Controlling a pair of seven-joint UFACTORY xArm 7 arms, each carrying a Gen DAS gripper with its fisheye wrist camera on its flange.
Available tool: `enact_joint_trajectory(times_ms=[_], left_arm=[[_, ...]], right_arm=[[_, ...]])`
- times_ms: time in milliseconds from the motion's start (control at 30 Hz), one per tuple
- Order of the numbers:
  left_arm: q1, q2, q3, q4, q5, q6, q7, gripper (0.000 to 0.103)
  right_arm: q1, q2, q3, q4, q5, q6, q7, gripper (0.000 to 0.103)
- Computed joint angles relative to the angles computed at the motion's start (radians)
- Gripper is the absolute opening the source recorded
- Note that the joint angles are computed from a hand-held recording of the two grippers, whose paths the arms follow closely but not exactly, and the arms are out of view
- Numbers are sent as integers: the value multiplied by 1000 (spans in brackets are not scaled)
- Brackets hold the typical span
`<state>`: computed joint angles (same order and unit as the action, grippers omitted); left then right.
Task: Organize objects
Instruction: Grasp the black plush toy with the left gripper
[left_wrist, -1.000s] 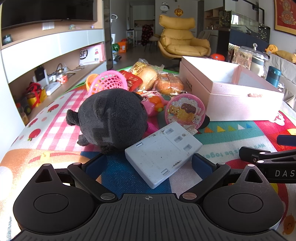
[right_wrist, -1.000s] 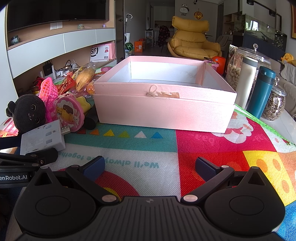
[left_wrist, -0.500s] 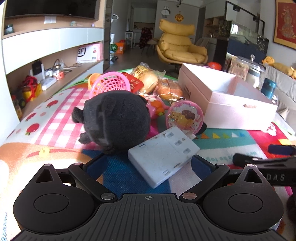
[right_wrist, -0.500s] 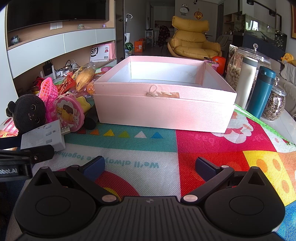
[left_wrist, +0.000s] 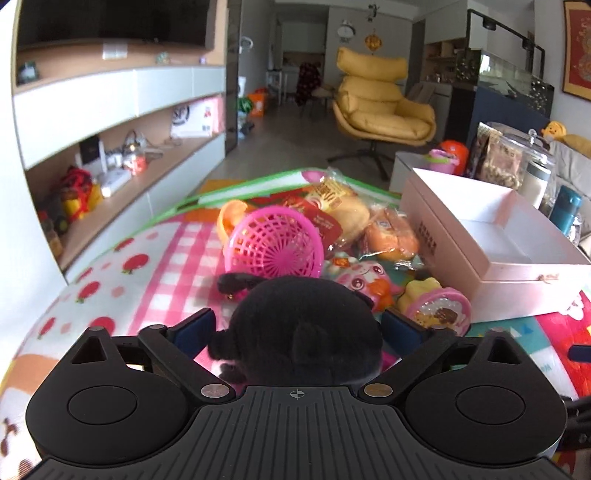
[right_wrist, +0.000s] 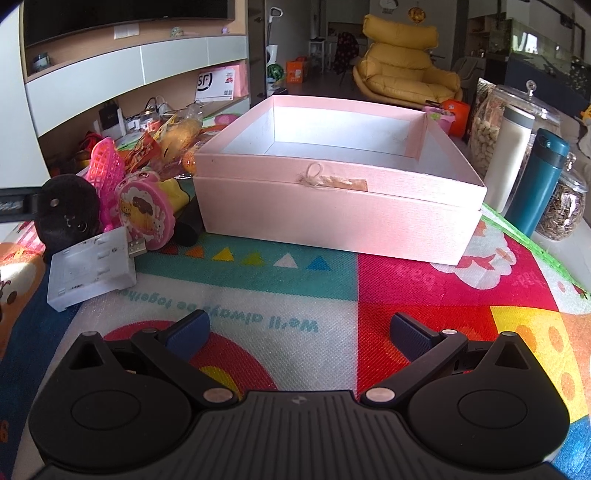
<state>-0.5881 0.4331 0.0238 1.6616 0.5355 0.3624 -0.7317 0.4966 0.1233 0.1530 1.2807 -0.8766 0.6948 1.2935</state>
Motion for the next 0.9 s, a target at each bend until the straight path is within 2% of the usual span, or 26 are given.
enact_joint_trajectory(times_ms=[67, 200, 267, 333, 400, 500, 567, 667, 733, 767, 867, 900], left_arm=[[35, -12, -32, -26, -52, -34, 39, 85], [60, -109, -39, -168, -87, -121, 38, 83], [54, -166, -19, -239, -58, -155, 12, 83], [50, -220, 2, -303, 0, -182, -40, 83], [67, -262, -2, -347, 42, -193, -76, 83], [100, -299, -23, -379, 85, -198, -111, 83], [124, -315, -39, -393, 109, -213, -132, 83], [159, -326, -72, -404, 92, -221, -117, 84], [172, -329, -88, -407, 75, -216, -98, 84], [177, -330, -97, -406, 64, -211, -86, 84], [178, -339, -111, -416, 59, -201, -73, 84], [179, -339, -119, -414, 51, -195, -62, 84]], right_arm=[[-2, 8, 1, 14, 24, 10, -18, 103], [1, 25, 2, 51, 89, 48, -72, 103], [11, 36, -1, 68, 87, 60, -72, 103], [19, 46, -7, 73, 70, 25, -45, 103], [22, 55, -10, 63, 41, -88, -43, 103], [44, 118, -4, 129, 47, -185, -146, 103], [53, 180, 4, 202, 117, -213, -245, 103], [62, 272, 16, 320, 231, -191, -370, 103], [92, 312, -11, 377, 237, -173, -392, 103], [99, 322, -20, 394, 251, -166, -410, 100], [123, 317, -52, 407, 284, -147, -441, 81], [122, 299, -55, 386, 305, -151, -461, 82]])
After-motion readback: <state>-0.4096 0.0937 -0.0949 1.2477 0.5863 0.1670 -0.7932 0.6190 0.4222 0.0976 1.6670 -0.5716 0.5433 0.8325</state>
